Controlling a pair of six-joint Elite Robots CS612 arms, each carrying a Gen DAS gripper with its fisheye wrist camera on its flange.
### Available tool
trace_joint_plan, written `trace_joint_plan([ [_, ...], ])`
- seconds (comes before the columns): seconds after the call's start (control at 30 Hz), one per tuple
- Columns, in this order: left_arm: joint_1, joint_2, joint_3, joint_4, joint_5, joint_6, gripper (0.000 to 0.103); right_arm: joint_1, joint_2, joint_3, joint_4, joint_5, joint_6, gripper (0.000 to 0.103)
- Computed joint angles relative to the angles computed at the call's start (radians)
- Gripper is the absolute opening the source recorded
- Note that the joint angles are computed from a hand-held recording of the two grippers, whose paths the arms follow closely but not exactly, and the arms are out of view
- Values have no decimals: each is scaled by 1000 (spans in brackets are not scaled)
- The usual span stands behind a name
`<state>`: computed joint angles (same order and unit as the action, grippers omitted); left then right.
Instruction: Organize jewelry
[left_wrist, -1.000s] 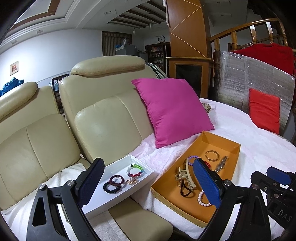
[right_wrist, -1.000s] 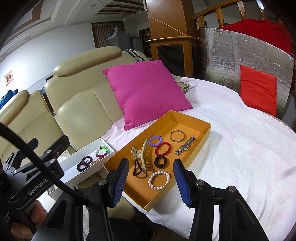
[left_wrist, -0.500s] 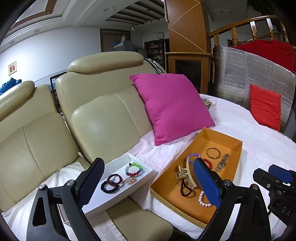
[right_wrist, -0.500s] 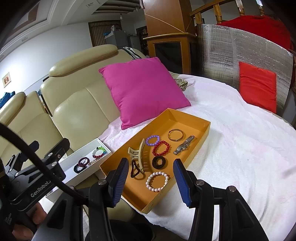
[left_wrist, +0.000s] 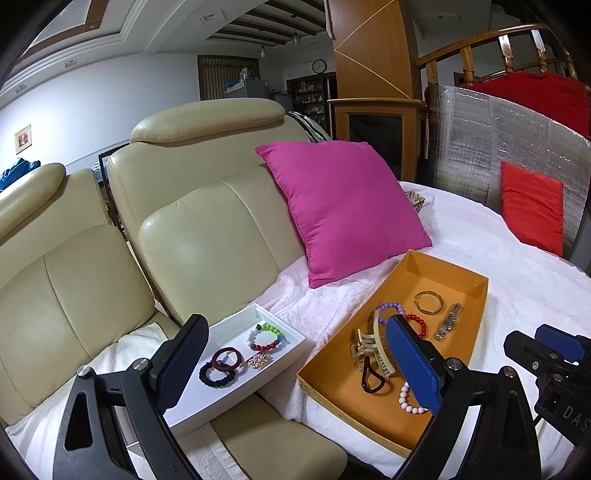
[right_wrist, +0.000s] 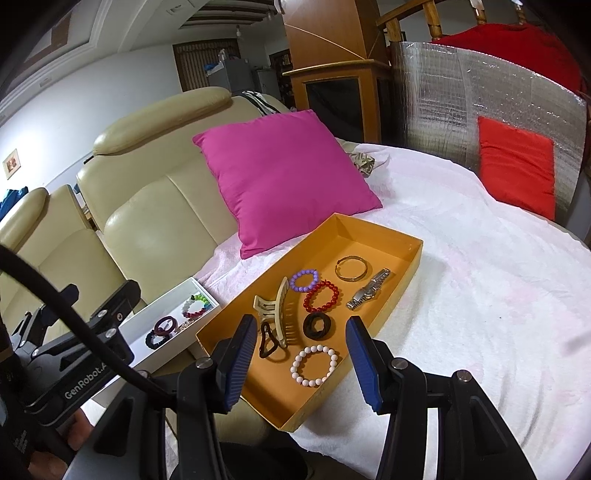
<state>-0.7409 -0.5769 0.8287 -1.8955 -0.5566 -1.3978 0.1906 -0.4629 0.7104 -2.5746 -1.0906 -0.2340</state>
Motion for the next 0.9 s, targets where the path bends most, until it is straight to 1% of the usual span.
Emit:
trace_joint_plan([
  [0.17,3,6,-14,26,-5,-19,97,2,17,-31,23,6,-5,54],
  [0.6,13,23,-39,6,-19,20,97,4,49,-93,62,3,2,54],
  [0.77,14,31,-57,24,-18,20,97,4,59,-111,72,6,6,54],
  [0.83,13,39,-74,55,-11,10,97,3,64,-118,75,11,4,54],
  [0.9,10,43,-81,55,1,18,97,2,70,-128,78,16,3,54],
])
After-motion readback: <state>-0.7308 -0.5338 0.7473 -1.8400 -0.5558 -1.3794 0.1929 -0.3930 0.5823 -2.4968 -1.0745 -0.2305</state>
